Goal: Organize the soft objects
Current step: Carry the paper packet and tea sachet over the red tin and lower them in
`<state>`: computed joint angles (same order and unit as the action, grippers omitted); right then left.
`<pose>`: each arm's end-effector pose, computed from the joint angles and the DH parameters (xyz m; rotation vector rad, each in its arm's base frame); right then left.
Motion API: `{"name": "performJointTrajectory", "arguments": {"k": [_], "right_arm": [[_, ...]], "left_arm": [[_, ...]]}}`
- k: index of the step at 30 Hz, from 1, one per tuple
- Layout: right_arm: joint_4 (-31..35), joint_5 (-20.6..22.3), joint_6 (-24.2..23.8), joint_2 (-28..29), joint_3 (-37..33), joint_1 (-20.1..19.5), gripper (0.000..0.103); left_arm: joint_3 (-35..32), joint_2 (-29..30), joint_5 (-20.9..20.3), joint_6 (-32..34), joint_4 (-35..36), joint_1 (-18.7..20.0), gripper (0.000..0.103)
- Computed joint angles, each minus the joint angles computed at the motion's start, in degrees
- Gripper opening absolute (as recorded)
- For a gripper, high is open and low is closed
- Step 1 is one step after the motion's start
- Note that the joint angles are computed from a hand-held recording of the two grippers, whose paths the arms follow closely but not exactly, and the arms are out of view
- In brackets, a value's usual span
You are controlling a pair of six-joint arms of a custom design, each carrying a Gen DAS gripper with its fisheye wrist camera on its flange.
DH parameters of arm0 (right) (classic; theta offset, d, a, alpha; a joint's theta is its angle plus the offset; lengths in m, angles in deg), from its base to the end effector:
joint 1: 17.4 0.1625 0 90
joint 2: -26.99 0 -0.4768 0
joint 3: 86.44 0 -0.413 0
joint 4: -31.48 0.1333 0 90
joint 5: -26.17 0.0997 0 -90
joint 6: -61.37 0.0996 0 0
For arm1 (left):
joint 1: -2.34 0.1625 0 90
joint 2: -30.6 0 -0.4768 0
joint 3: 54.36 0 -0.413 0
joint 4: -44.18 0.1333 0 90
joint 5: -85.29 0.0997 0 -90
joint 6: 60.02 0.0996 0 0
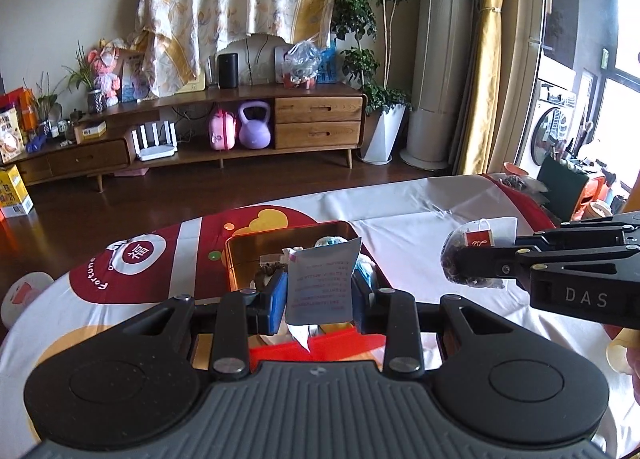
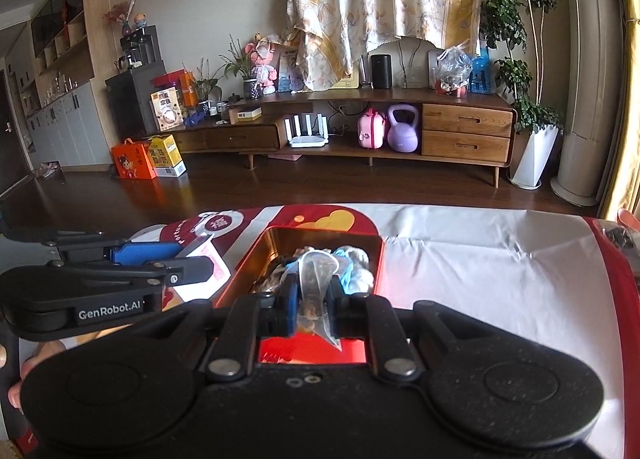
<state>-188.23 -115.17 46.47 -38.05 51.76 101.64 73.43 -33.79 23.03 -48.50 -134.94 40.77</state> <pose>0.2562 -0.3470 0.2484 0.2795 -2.1302 1.2334 -0.2950 -0.4634 0.1870 1.2952 2.4035 -0.8152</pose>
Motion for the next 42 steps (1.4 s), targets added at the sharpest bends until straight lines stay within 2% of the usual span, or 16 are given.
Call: {"name": "performJointTrajectory", "arguments": {"k": [9, 16, 21, 31, 42], "right_arm": [[-0.56, 3.93, -3.69, 0.78, -2.73, -5.76, 0.013], [0.41, 6.97, -3.81, 3.33, -4.18, -10.08, 0.014], [1.07, 9.33, -3.97, 4.45, -4.24, -12.48, 0.014], [2.04, 11.02, -4.01, 6.25, -5.11, -15.39, 0.014], [2.3, 12.11, -3.36, 7.77, -5.72, -17.1, 0.013]], "left_arm": [[-6.76, 5.88, -2.0, -1.12, 1.69, 4.23, 0.032], [-11.96, 10.51, -3.26, -2.34, 2.78, 7.74, 0.032], [-14.12, 13.09, -4.03, -1.63, 2.24, 8.81, 0.032], [-16.47, 17.1, -4.18, -0.43, 2.31, 9.56, 0.032], [-17.27, 19.03, -2.15, -0.02, 3.97, 11.02, 0.032]]}}
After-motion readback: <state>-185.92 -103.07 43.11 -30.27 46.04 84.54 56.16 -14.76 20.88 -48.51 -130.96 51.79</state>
